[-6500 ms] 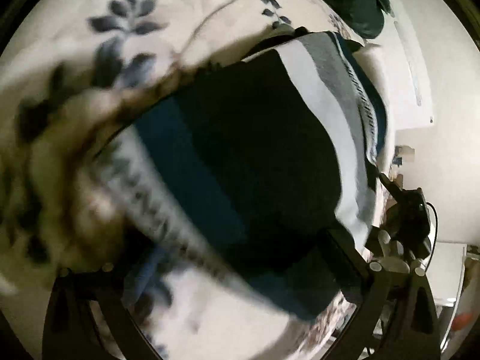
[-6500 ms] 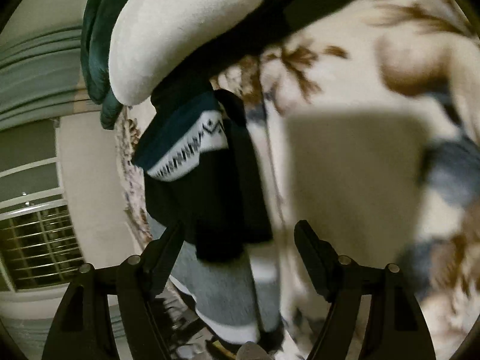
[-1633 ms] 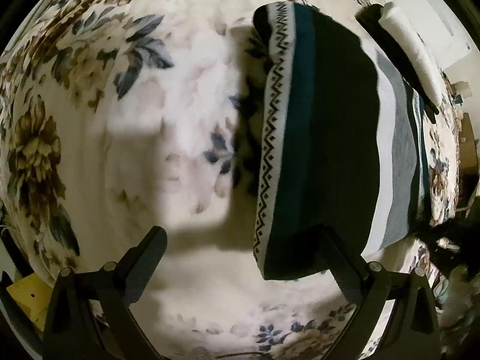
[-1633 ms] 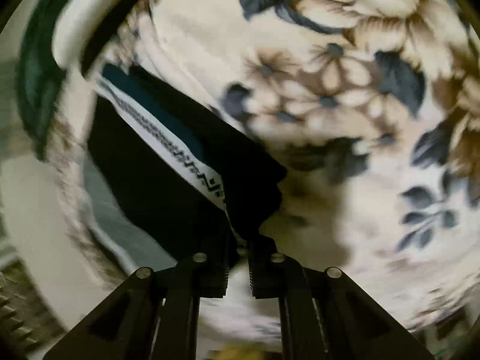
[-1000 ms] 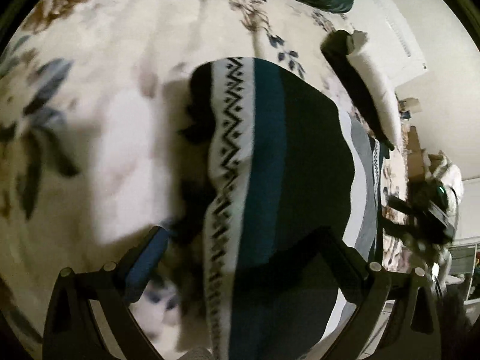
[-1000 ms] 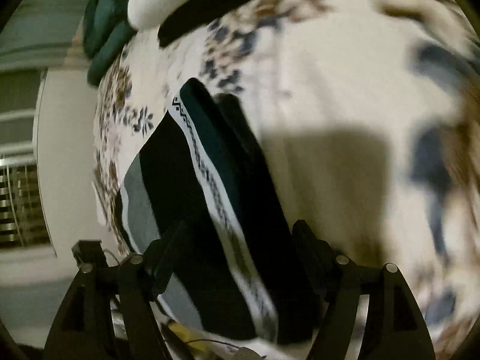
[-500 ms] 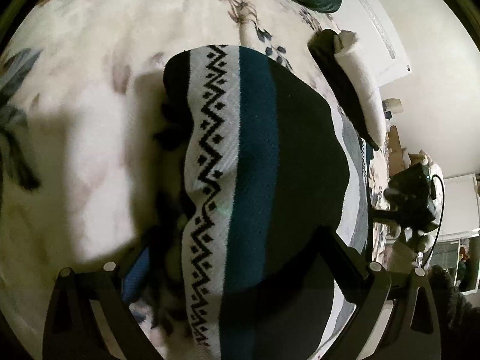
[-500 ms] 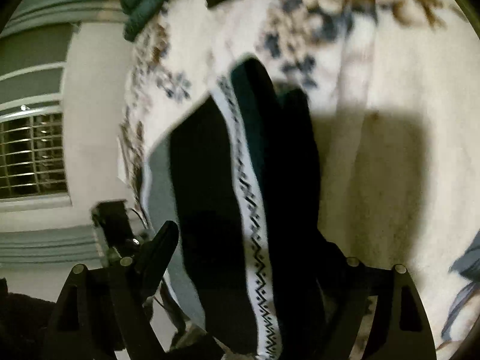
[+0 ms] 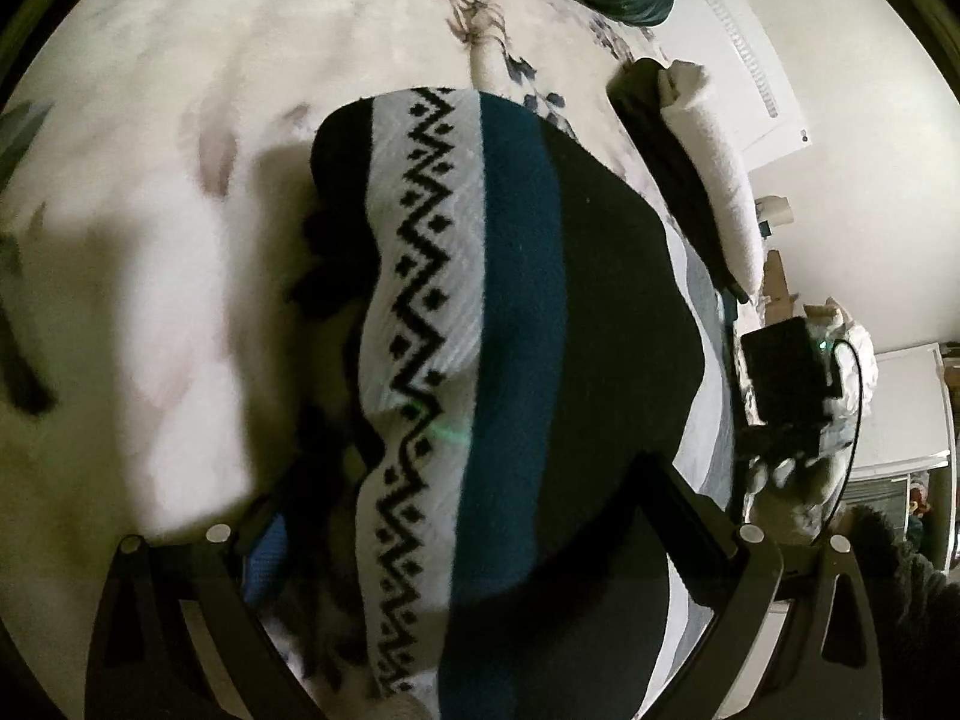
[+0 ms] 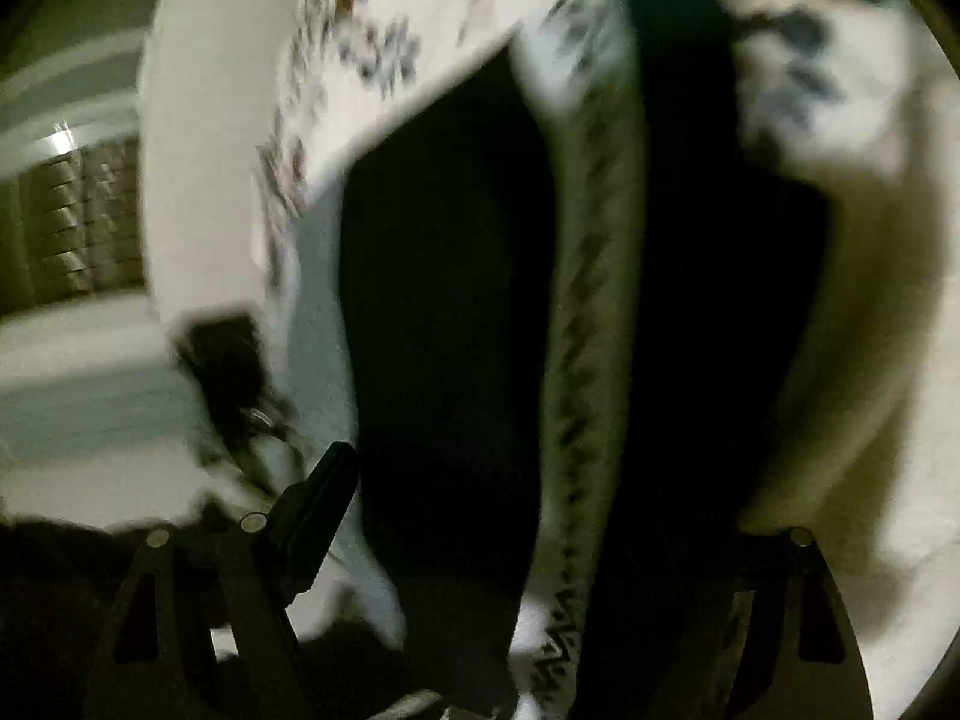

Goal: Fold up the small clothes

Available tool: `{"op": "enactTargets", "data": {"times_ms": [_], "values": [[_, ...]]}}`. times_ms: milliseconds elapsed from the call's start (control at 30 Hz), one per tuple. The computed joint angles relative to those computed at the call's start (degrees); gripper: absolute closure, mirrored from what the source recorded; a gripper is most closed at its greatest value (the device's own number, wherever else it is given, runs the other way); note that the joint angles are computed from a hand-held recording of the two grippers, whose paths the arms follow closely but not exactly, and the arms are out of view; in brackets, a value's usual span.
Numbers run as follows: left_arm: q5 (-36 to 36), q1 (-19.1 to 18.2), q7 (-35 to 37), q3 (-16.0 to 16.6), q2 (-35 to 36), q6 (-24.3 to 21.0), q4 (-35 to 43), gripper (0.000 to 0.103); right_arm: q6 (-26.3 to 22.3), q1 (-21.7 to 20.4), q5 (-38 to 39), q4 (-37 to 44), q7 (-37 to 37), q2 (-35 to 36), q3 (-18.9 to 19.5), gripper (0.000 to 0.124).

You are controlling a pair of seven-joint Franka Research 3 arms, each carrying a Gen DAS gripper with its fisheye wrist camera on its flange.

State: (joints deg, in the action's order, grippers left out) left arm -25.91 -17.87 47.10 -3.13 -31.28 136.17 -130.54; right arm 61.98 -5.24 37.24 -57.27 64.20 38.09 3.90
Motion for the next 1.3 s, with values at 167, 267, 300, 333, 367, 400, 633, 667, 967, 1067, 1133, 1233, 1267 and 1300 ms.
{"op": "enactTargets", "data": {"times_ms": [167,267,300,333,367,400,633,667,967,1067,1133,1233,1267,1300], "values": [[-1.86,-0.05,-0.52,0.45,-0.29,2.74,-0.99,0.000,3.68,-0.75,4.88,-3.46,4.23,-1.20,0.70,0.038],[-2.38,0.05,-1.24,0.79,-0.57,4.48,-1.55,0.006,4.98,-1.03,6.99,-7.79,3.93,-3.54,0.89,0.063],[-1.84,0.23,-1.33,0.80,-0.40,4.30,-1.15,0.021,5.57,-0.96,7.38,-8.87,4.01,-4.20,0.71,0.073],[-2.20,-0.33,-0.12,1.44,-0.09,4.48,-0.65,0.039,6.22,-1.05,7.36,-10.42,3.44,-5.36,0.36,0.080],[-2.40,-0.55,0.59,1.83,0.20,4.33,-0.12,0.053,7.75,-0.77,7.28,-12.92,2.81,-7.12,-0.01,0.083],[-2.48,-0.61,1.14,2.17,0.60,3.70,0.63,0.056,9.39,-0.54,7.50,-14.92,2.71,-8.75,-0.45,0.087],[-4.54,-0.29,11.78,5.04,8.12,-3.03,11.71,0.072,16.05,-1.81,10.35,-27.45,5.97,-20.03,-4.38,0.096],[-4.95,0.00,13.87,5.22,9.79,-4.35,13.73,0.072,16.38,-2.43,11.06,-29.57,7.57,-21.88,-5.27,0.096],[2.57,5.84,13.75,0.72,19.78,-20.93,28.39,0.040,22.56,-2.42,1.70,-36.38,14.19,-29.61,-9.50,0.071],[11.70,8.49,8.04,-3.09,19.16,-24.51,30.87,0.024,23.46,-2.87,-1.21,-37.72,14.19,-32.05,-10.46,0.069],[17.77,9.16,5.06,-5.14,18.51,-27.39,32.47,0.015,21.50,-3.45,-1.44,-37.55,15.51,-32.44,-10.99,0.067],[24.04,9.05,2.03,-7.14,17.49,-32.12,34.36,0.008,19.85,-3.78,-3.95,-40.72,18.37,-34.61,-11.55,0.067],[24.85,8.87,1.39,-7.34,16.75,-32.83,33.87,0.008,20.47,-3.47,-4.76,-43.19,19.51,-36.73,-11.42,0.067],[26.05,8.58,0.12,-7.95,16.18,-34.71,34.12,0.008,20.69,-3.59,-5.07,-44.90,20.41,-38.16,-11.74,0.067]]}}
